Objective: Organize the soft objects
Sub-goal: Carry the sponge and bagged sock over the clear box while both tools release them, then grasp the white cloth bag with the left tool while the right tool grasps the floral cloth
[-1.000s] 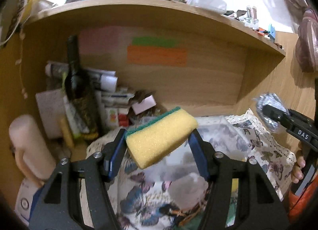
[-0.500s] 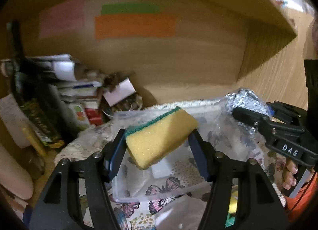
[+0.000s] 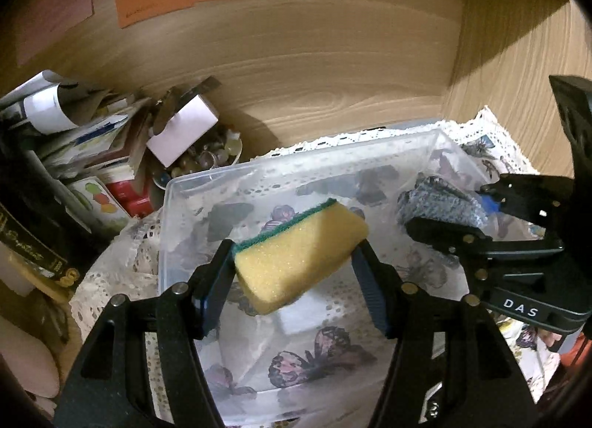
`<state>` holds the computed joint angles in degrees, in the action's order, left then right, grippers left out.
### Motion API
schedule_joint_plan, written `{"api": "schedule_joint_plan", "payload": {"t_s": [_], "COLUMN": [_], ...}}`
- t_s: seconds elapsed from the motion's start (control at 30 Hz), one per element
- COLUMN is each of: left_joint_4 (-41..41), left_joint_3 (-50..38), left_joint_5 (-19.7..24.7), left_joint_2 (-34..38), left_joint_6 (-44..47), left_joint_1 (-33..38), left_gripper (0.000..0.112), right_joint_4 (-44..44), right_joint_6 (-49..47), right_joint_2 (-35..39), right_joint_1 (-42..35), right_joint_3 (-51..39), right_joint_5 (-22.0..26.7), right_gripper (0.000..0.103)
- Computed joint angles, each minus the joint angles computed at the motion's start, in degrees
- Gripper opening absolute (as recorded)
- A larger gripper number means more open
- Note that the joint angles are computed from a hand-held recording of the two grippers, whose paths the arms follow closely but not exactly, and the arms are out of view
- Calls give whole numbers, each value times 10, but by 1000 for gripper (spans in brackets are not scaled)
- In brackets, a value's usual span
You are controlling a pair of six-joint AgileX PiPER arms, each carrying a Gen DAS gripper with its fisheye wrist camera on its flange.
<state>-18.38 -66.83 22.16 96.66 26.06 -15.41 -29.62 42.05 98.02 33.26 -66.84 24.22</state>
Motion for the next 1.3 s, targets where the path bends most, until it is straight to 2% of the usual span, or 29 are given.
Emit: {"api": "schedule_joint_plan", "payload": {"t_s": [0.1, 0.2, 0.23, 0.43, 0.57, 0.7, 0.9, 1.03, 1.17, 1.3], "left_joint_4": [-8, -33, -45, -43, -108, -127, -188, -162, -230, -296], "left_joint_3": [3, 15, 23, 60, 86, 120, 173, 212, 235, 258], "left_joint_5": [-1, -13, -18, -45, -44, -55, -51, -68, -59, -61], "left_joint_2": [-3, -16, -26, -91, -148, -202, -246, -256, -232, -205], "left_joint_6": [11, 34, 46, 47, 99, 112, 171, 146, 202, 260], "left_joint_1": [1, 5, 6, 6, 17, 19, 27, 17, 24, 24], "left_gripper": [76, 83, 83, 95, 102, 103, 103, 103, 103, 103], "right_joint_4": [-35, -82, -107, -226, -317, -371, -414, -415, -424, -412], "right_joint_6": [33, 76, 100, 211, 303, 365, 448, 496, 555, 578], "right_joint_2": [-5, -18, -22, -84, -148, -196, -226, -233, -238, -228], "right_joint_1": [7, 12, 15, 36, 66, 97, 144, 150, 147, 131], "right_joint_3": [4, 15, 17, 53, 94, 132, 185, 225, 265, 285], "right_joint_5": [7, 1, 2, 16, 39, 62, 103, 100, 86, 51], "right_gripper": [37, 55, 59, 68, 73, 81, 82, 82, 82, 81]}}
